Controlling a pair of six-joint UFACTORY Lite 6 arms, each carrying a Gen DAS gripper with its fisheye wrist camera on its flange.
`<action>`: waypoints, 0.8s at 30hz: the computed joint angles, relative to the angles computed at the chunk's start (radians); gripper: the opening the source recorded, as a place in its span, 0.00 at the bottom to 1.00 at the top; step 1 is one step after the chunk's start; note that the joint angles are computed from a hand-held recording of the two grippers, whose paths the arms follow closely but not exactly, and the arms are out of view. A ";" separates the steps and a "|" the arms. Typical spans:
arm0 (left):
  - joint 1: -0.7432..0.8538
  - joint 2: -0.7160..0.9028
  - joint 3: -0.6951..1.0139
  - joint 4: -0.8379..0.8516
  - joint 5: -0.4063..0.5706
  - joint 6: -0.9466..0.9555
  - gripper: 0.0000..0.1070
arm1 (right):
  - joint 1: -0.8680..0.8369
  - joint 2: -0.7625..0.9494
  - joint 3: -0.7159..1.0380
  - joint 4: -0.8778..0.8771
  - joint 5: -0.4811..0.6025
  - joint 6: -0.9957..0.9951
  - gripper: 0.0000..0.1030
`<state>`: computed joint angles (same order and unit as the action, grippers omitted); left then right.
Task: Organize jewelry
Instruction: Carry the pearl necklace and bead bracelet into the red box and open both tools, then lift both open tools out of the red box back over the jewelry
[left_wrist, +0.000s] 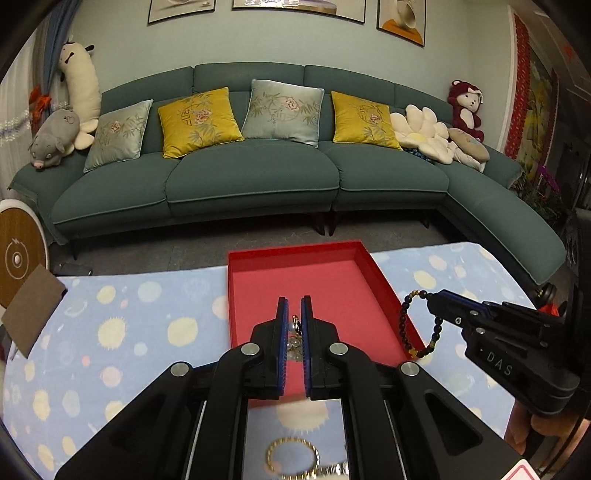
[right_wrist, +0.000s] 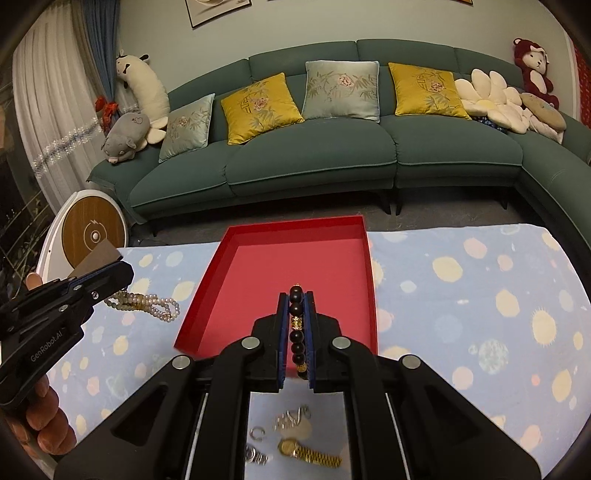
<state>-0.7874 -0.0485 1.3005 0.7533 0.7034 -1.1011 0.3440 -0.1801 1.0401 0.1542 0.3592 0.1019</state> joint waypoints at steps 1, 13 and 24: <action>0.035 0.061 0.058 -0.006 -0.013 0.028 0.04 | -0.015 0.072 0.061 0.054 -0.003 -0.054 0.07; 0.259 0.724 0.768 -0.227 0.011 0.311 0.04 | -0.065 0.686 0.615 0.123 0.025 -0.127 0.07; 0.321 0.711 0.657 -0.293 -0.064 0.276 0.17 | -0.086 0.639 0.495 -0.057 -0.109 -0.005 0.33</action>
